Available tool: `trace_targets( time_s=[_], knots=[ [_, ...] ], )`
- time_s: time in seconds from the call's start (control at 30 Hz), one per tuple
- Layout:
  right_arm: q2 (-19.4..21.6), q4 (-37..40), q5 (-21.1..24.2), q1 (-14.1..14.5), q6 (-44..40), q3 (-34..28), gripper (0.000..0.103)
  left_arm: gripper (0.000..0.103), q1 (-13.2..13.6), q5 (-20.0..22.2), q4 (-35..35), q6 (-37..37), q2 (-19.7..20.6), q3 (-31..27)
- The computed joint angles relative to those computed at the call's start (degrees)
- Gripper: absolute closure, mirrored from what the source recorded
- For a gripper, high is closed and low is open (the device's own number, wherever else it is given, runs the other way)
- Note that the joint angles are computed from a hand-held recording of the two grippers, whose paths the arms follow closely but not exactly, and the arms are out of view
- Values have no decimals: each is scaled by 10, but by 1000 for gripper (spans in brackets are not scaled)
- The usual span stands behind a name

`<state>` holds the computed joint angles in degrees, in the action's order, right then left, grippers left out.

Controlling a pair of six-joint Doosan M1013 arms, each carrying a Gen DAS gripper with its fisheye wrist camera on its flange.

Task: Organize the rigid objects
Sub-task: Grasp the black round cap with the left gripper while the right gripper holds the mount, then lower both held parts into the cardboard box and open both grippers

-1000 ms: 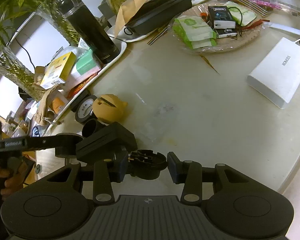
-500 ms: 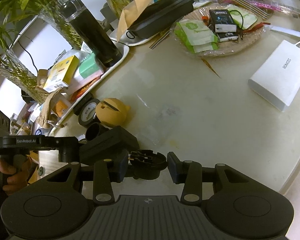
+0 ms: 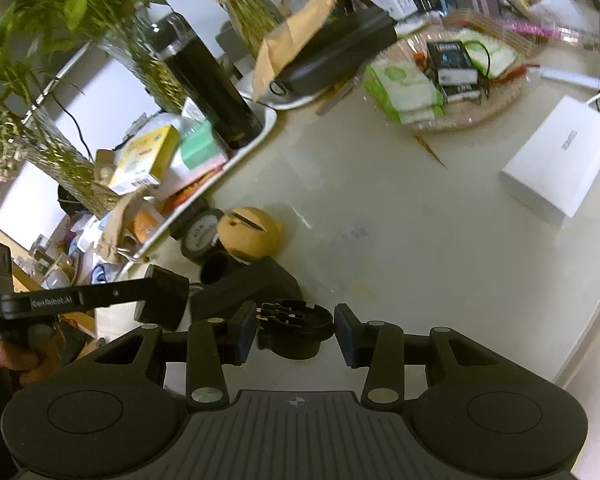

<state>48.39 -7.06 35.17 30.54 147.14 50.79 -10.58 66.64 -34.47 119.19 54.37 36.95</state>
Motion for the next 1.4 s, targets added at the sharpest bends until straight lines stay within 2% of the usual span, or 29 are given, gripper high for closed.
trace_targets(
  time_s=[0.2, 0.33, 0.63, 0.8, 0.97, 1.3, 1.4],
  knots=[
    [-8, -19, 17, 10, -20, -9, 58, 46, 1, -27, -13, 35, -33, 47],
    [-15, -31, 22, 17, -22, -7, 58, 46, -1, -58, -16, 76, -64, 89],
    [-22, -68, 65, 40, -40, -18, 58, 46, -9, -128, -2, 167, -134, 188],
    [-20, -76, 90, 52, -55, -24, 58, 46, -8, -124, 7, 206, -154, 222],
    [-12, -77, 116, 60, -70, -34, 58, 46, -10, -122, 31, 213, -163, 242],
    [35, -84, 216, 74, -155, -108, 58, 46, -22, -140, 92, 228, -170, 275],
    [43, -93, 233, 76, -167, -120, 58, 46, -24, -144, 101, 227, -168, 278]
  ],
)
